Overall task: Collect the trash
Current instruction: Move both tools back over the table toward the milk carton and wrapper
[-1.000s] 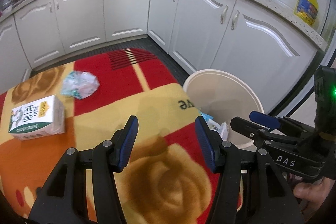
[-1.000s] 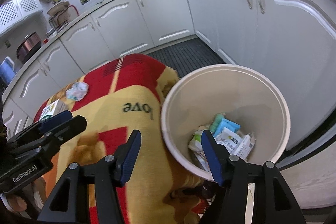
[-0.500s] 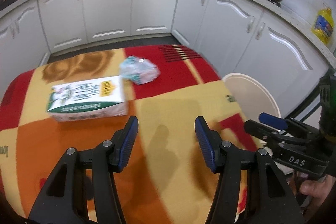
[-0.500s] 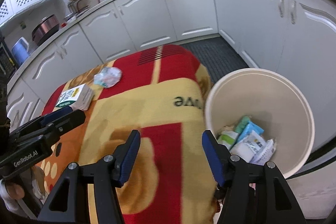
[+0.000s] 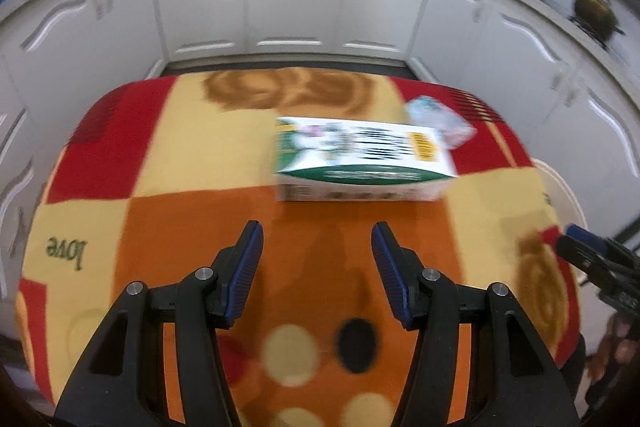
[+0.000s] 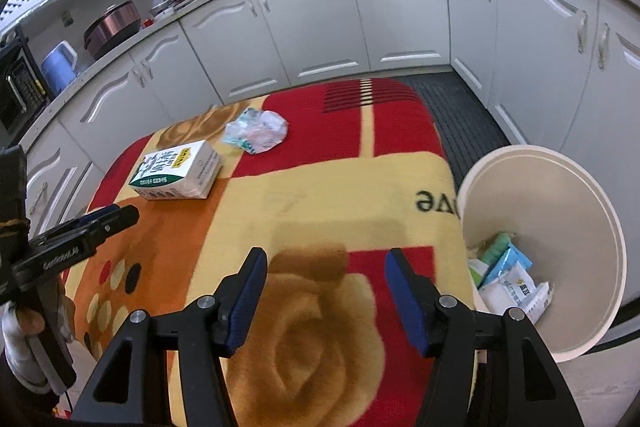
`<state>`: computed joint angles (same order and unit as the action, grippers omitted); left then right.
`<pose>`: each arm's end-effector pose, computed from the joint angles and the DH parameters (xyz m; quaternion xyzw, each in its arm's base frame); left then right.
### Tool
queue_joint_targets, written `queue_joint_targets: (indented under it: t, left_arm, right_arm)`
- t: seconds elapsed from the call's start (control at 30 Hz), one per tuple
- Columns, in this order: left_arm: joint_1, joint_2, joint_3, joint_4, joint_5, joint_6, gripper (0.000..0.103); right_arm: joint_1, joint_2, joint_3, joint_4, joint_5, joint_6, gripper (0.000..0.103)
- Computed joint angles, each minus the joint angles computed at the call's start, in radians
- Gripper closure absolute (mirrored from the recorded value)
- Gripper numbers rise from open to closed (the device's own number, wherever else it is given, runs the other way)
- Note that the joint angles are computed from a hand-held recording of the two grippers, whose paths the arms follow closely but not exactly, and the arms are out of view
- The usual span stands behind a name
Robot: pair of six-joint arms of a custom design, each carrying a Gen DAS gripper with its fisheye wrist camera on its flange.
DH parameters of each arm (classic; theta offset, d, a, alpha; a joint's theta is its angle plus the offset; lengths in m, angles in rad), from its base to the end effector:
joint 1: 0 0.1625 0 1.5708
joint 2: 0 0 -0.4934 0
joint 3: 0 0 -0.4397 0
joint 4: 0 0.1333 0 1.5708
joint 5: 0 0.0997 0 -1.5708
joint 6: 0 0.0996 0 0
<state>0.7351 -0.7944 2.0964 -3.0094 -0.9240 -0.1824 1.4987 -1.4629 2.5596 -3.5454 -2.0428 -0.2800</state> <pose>-0.2947 -0.5271 0.0254 0.2830 0.9029 -0.2110 0.2453 0.0600 -0.3911 0.2819 -0.0075 -0.8857 0.3698 0.2807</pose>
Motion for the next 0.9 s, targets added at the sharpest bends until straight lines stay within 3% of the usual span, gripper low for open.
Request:
queue_joint_targets:
  t: [0.33,0.63,0.9]
  left_arm:
    - [0.075,0.02,-0.07,0.061,0.05,-0.08,0.048]
    - [0.105,0.072,-0.154,0.056,0.053,-0.047,0.048]
    - [0.143,0.122,-0.267,0.11,-0.01,-0.014,0.048]
  right_arm:
    - [0.012,0.018,-0.013,0.013,-0.01,-0.004,0.044]
    - [0.0,0.02,-0.024,0.03,-0.001,-0.002,0.043]
    - [0.009,0.069,-0.083,0.058,0.042,-0.021,0.043]
